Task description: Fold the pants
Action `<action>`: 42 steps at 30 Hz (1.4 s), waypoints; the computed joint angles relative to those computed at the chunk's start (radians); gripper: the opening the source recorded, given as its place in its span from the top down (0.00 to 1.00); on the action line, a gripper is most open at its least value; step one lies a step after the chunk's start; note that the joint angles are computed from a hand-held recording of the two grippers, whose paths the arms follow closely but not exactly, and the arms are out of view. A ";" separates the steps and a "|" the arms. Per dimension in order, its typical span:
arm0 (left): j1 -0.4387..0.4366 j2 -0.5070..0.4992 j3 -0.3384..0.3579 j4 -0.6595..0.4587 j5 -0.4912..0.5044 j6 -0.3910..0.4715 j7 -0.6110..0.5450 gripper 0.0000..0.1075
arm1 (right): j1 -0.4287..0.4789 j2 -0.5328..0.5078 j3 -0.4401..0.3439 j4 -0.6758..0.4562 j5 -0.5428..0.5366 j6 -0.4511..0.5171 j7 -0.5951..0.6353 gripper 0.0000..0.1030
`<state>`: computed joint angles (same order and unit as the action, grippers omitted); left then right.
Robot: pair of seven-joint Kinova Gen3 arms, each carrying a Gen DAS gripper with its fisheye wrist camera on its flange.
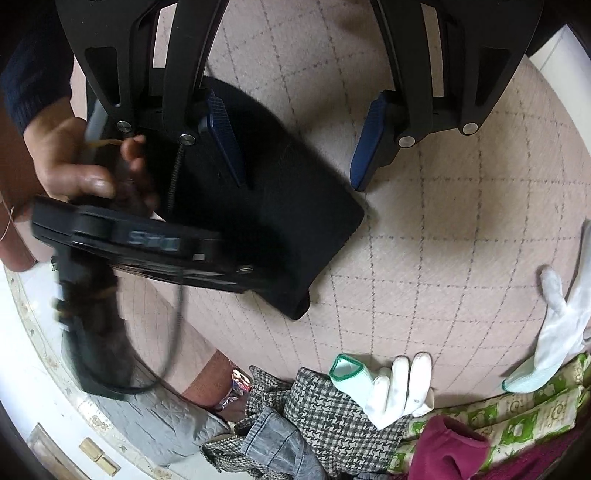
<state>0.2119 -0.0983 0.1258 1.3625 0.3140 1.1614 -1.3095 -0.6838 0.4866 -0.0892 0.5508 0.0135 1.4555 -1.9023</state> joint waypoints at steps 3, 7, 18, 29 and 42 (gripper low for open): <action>0.023 0.005 -0.007 0.002 -0.024 -0.026 -0.006 0.45 | 0.032 0.051 -0.051 -0.051 -0.014 0.016 0.018 0.56; -0.015 0.019 -0.008 -0.007 0.075 -0.013 -0.072 0.80 | 0.021 0.002 -0.062 0.042 0.008 -0.090 0.026 0.83; 0.297 -0.085 -0.210 0.039 0.424 -0.204 -0.476 0.83 | 0.012 -0.469 -0.141 0.443 0.318 -0.351 -0.338 0.90; 0.443 0.183 -0.002 -0.217 0.313 0.061 -0.433 0.83 | 0.352 -0.903 -0.354 0.895 0.303 -0.132 -0.778 0.91; 0.335 0.125 0.014 -0.230 0.316 0.072 -0.558 0.62 | 0.408 -1.028 -0.469 0.932 0.275 -0.136 -1.003 0.51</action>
